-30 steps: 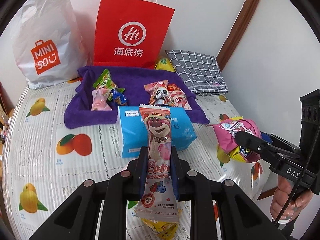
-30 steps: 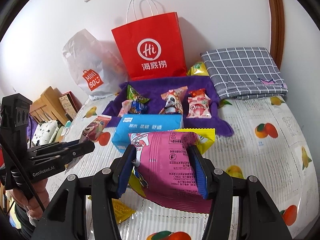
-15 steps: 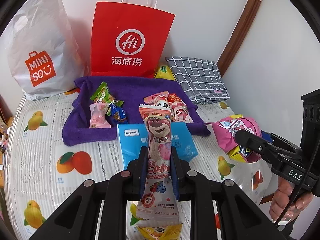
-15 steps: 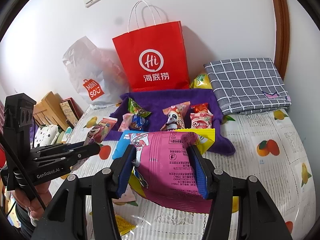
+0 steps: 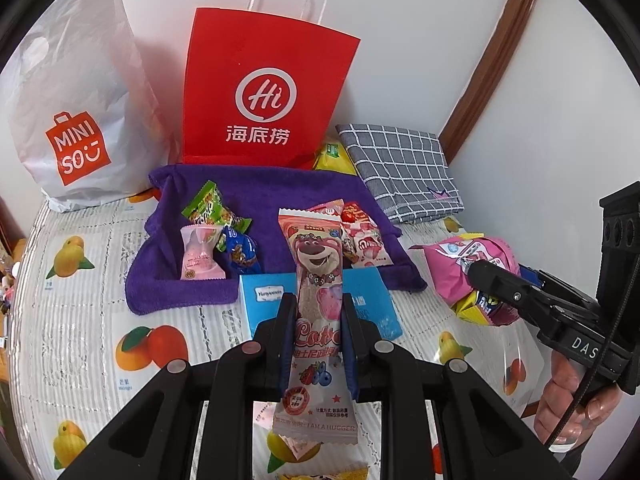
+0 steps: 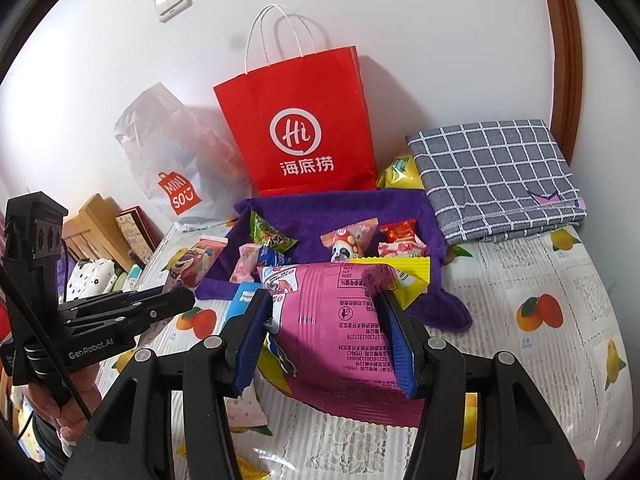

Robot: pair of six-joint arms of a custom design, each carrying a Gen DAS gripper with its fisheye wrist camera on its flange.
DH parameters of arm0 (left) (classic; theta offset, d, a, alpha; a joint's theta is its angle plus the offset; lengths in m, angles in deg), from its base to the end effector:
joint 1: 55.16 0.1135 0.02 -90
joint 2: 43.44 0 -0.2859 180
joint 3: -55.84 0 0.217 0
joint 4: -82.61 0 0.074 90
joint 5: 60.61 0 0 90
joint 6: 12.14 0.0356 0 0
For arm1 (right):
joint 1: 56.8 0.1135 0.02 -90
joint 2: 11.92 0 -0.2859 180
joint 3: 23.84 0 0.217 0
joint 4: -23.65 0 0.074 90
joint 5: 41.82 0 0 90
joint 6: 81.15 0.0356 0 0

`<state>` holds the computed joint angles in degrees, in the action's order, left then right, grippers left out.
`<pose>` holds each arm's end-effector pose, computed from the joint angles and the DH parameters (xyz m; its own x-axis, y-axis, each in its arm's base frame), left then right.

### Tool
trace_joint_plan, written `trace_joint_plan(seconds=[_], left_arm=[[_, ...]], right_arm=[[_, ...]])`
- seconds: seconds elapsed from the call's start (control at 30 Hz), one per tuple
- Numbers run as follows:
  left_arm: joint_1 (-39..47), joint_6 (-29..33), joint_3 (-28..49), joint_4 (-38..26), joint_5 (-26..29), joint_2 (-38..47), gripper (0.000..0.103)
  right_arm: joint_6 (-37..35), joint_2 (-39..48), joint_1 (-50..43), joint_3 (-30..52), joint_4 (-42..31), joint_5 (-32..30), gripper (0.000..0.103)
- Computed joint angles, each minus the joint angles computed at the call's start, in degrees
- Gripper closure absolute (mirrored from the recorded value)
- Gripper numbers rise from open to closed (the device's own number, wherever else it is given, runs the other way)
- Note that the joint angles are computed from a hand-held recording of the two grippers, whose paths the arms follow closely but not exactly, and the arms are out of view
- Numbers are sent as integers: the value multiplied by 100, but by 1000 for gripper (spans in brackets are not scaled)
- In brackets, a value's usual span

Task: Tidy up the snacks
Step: 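Lift both packets and carry them toward the purple towel, then lower both packets over the purple towel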

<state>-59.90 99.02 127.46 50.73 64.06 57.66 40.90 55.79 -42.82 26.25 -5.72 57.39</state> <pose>0.3107 -0.0461 0.1966 -0.6931 0.3554 -0.6272 0.6325 0.7172 -0.2926 0.1885 0.0411 0.2325 -0.6718 0.3726 -0.6403 0.2642 0.9280 0.2628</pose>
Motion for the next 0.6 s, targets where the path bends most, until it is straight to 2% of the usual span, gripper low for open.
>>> trace_joint_plan(seconds=[0.6], left_arm=[[-210,-318,922,-105,-240,721,83]], right_arm=[[-773,1200,-884,563,709,-598,49]])
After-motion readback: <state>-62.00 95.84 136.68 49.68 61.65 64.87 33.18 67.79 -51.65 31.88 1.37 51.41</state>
